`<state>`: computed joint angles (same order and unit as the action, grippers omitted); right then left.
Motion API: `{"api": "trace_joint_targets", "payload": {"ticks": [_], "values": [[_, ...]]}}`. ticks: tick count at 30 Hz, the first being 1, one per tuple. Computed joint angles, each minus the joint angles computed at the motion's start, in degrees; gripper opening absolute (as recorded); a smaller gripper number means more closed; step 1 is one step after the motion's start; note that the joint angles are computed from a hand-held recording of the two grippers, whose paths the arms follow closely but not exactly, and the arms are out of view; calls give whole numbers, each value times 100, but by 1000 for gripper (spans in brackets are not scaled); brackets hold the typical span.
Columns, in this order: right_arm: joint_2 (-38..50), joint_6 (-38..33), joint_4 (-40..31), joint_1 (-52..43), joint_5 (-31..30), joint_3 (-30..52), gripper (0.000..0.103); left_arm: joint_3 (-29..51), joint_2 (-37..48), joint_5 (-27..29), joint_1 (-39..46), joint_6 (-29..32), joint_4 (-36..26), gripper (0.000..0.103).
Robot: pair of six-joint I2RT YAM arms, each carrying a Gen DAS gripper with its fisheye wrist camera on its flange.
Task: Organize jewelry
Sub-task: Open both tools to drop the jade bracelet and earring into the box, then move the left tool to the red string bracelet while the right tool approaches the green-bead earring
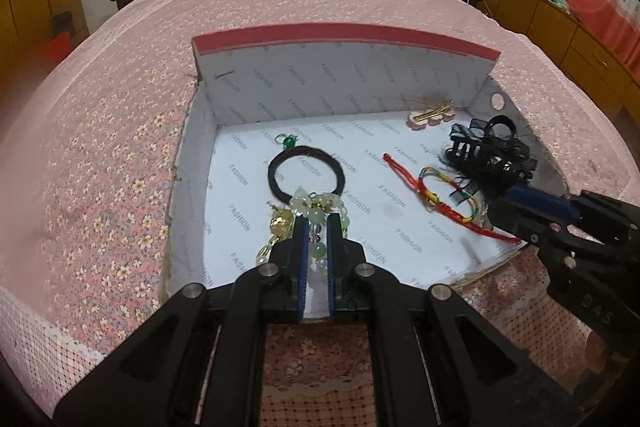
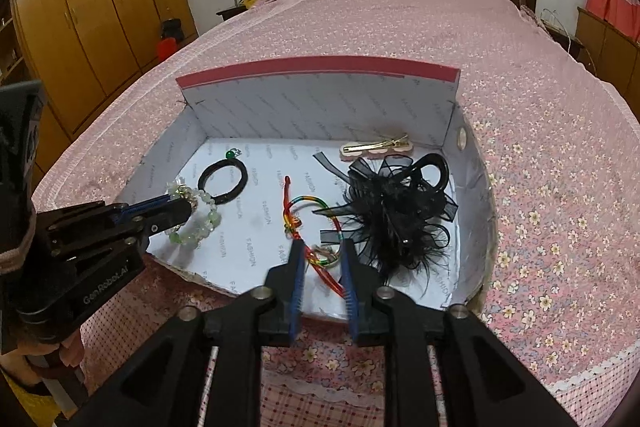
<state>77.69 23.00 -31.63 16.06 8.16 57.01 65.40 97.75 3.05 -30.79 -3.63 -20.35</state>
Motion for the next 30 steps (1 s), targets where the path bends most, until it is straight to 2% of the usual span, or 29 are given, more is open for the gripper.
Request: {"api": "trace_joint_targets", "payload": {"ticks": [2, 8, 10, 19, 30], "values": [[-26, 25, 44, 22, 7, -19, 40, -9, -6, -21, 14, -45, -20, 8], [-242, 93, 18, 81, 38, -64, 40, -175, -277, 39, 77, -121, -63, 25], [-340, 121, -7, 100, 43, -76, 40, -243, -387, 45, 73, -119, -59, 27], [-974, 306, -281, 334, 263, -161, 40, -608, -1012, 123, 20, -151, -234, 29], [-2123, 859, -915, 870, 802, -477, 40, -1141, -1972, 206, -248, -274, -584, 30]]}}
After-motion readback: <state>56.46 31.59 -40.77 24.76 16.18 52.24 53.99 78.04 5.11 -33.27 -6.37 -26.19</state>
